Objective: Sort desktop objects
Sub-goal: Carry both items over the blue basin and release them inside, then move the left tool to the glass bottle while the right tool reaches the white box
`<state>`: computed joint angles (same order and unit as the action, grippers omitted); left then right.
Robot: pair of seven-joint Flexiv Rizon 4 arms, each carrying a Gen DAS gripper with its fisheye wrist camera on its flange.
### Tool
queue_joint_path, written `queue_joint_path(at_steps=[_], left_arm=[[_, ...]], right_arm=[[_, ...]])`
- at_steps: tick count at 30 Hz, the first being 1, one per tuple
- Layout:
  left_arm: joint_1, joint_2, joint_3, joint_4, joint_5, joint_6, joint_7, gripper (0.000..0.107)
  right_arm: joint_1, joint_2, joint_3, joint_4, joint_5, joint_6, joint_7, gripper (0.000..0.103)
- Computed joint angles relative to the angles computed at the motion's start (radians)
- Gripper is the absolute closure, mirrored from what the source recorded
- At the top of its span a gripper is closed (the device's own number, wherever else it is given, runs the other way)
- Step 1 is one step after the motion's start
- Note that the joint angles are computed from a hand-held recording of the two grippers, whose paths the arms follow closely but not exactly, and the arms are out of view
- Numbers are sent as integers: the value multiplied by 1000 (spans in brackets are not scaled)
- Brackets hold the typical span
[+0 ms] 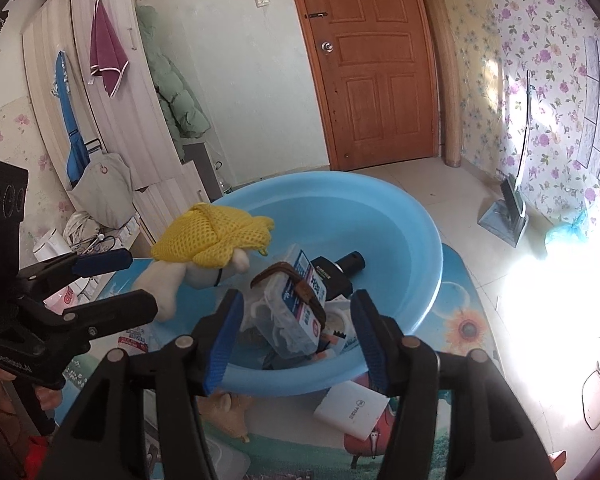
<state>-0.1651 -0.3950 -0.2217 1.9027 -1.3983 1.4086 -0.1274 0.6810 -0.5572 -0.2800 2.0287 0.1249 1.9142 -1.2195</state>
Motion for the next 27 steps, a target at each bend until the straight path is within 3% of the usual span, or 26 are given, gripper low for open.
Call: queue_joint_path(at_steps=[10, 27], left_arm=[[-19, 46, 45, 91, -91, 34, 57, 7], [-55, 57, 132, 175, -222, 71, 76, 7]], right_arm=[[91, 31, -76, 81, 66, 5, -6, 48], [141, 46, -98, 193, 80, -15, 52, 48]])
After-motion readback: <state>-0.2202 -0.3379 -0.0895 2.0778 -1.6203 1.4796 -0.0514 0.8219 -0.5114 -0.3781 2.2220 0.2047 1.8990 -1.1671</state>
